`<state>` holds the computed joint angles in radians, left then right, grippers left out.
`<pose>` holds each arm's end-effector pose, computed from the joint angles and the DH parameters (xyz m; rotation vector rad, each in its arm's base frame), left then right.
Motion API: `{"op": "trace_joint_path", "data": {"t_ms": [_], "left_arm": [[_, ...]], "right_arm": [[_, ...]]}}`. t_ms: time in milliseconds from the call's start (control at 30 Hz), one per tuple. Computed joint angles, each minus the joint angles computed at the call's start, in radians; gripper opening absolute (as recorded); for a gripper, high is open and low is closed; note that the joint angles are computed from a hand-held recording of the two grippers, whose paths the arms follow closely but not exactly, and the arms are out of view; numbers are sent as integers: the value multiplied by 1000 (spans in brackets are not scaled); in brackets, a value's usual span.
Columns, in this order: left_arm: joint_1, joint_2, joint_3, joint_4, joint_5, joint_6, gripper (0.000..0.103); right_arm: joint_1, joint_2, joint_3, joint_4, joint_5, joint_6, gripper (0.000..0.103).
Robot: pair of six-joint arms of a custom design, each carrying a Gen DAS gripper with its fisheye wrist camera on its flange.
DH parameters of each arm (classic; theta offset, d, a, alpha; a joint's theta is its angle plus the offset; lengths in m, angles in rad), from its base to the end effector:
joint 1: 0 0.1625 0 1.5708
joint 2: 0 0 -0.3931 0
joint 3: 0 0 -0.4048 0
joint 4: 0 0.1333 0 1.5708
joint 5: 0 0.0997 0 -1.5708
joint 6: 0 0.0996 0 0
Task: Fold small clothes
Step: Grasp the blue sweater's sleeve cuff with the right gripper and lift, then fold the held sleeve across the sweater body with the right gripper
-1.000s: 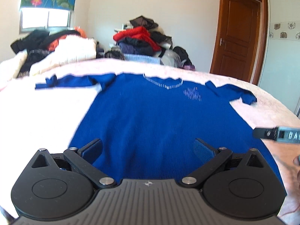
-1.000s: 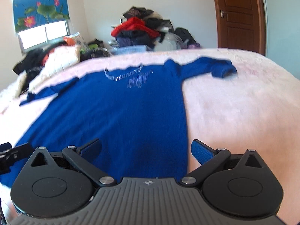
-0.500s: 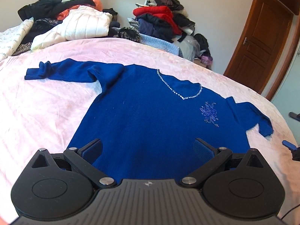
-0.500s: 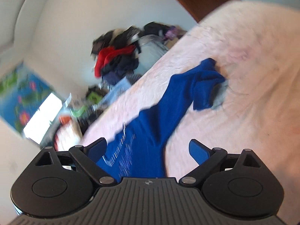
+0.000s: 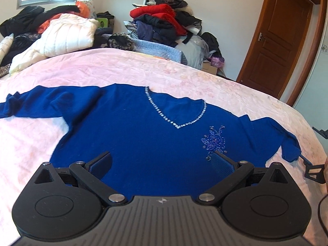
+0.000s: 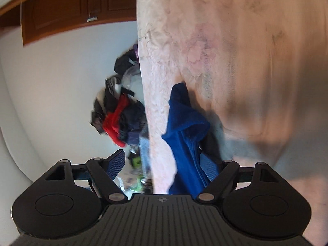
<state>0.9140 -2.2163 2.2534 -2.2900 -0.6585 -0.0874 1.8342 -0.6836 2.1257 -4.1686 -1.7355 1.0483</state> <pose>-0.0054 -0.3543 0.4770 0.2583 2.2910 -1.1561 0.2397 -0.4396 0.0609 0.9687 2.0248 -1.2711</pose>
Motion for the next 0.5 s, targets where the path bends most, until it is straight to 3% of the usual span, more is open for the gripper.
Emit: {"op": "trace_joint_path", "data": {"t_ms": [67,133,200,300,367,500], "left_arm": [[4,20,0,-18,-19,17,103],[5,39,-2,-25,-32,29,103],[4,44,3,-38,-47,52,103],[16,67,9,-63,-59,83,103],[31,89,5,-61,-72,75,103],[29,108,4,-74,-88,80,103]], "right_arm": [[-30,49,-30,-76,49,85,80],[-41,69,-45,-109,52,151,80],[-45,86,-63,-129,59,159,81],[-49,72,-75,-75,63,105,81],[-46,50,-82,27,36,51,65],[3,3,-125,278,-64,-142,55]]}}
